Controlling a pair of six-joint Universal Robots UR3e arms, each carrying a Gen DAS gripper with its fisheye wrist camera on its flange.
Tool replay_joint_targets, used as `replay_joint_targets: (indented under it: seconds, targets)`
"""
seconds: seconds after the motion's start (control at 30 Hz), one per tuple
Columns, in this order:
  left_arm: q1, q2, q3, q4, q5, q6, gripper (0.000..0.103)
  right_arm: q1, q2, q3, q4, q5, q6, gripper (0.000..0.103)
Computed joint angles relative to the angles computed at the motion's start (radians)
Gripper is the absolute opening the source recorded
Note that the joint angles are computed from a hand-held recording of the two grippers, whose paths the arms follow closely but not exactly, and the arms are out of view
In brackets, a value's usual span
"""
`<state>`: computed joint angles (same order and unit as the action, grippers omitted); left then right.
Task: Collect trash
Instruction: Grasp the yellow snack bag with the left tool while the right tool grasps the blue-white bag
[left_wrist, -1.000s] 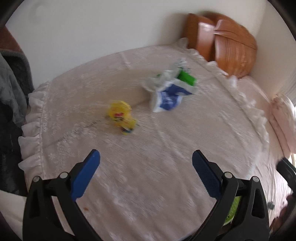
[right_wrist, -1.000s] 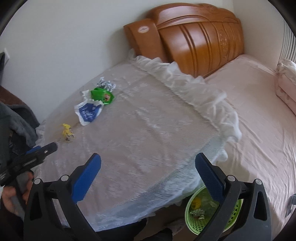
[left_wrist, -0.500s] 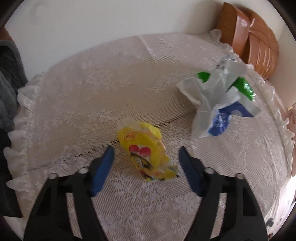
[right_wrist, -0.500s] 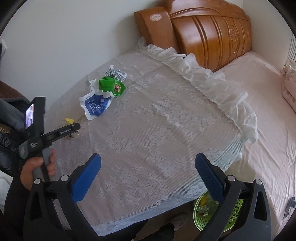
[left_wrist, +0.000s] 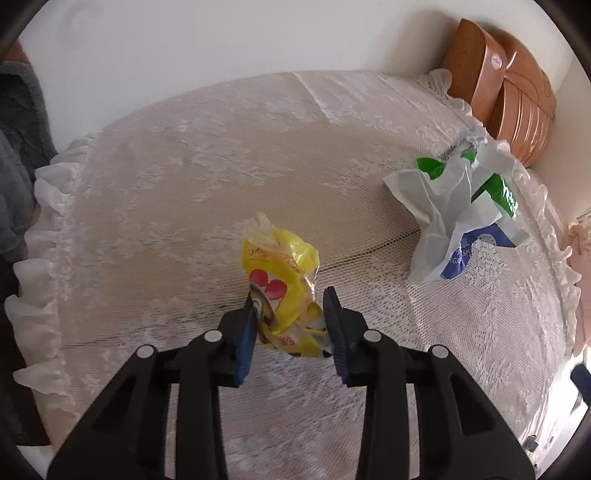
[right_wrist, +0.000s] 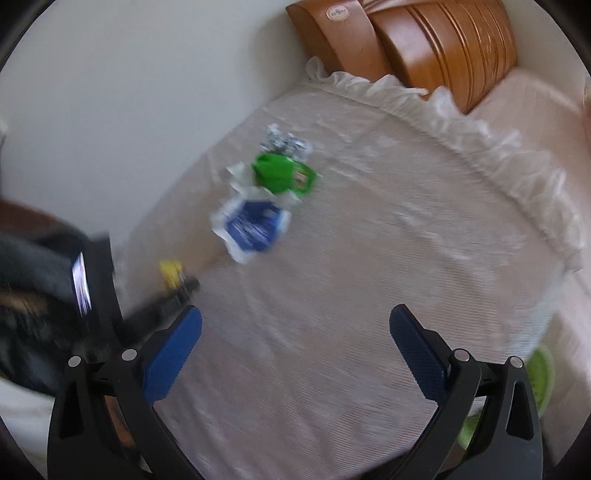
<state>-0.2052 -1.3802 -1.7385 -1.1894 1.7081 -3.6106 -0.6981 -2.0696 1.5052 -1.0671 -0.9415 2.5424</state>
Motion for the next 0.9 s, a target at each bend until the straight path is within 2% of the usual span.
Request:
replay_joint_targets:
  seconds: [0.03, 0.1, 0.13, 0.2, 0.33, 0.4, 0.57, 0.67, 0.8, 0.83, 0.9]
  targets:
    - [0.011, 0.028, -0.010, -0.010, -0.001, 0.008, 0.034, 0.050, 0.021, 0.015, -0.070, 0.003, 0.092, 0.101]
    - [0.038, 0.079, -0.030, -0.027, -0.015, 0.028, 0.034, 0.177, 0.081, 0.068, -0.284, 0.009, 0.363, 0.101]
    - [0.055, 0.111, -0.043, -0.037, -0.028, 0.040, 0.034, 0.254, 0.120, 0.104, -0.437, -0.011, 0.539, 0.101]
    - [0.079, 0.146, -0.052, -0.052, -0.047, 0.057, 0.034, 0.371, 0.196, 0.131, -0.645, -0.087, 0.785, 0.101]
    - [0.132, 0.234, -0.083, -0.093, -0.091, 0.111, 0.034, 0.566, 0.365, 0.092, -0.858, -0.295, 1.105, 0.101]
    - [0.163, 0.282, -0.102, -0.114, -0.107, 0.148, 0.034, 0.634, 0.424, 0.063, -0.904, -0.383, 1.192, 0.101]
    - [0.262, 0.394, -0.155, -0.163, -0.158, 0.248, 0.034, 0.765, 0.585, -0.060, -0.888, -0.571, 1.235, 0.101]
    - [0.328, 0.443, -0.173, -0.203, -0.196, 0.301, 0.034, 0.763, 0.591, -0.019, -0.952, -0.569, 1.233, 0.101]
    - [0.381, 0.485, -0.188, -0.238, -0.224, 0.343, 0.034, 0.729, 0.558, 0.025, -1.000, -0.496, 1.093, 0.075]
    - [0.385, 0.491, -0.189, -0.240, -0.228, 0.346, 0.034, 0.724, 0.553, 0.026, -0.997, -0.490, 1.082, 0.065]
    - [0.388, 0.493, -0.187, -0.244, -0.234, 0.354, 0.034, 0.696, 0.520, 0.062, -1.004, -0.446, 1.050, 0.061]
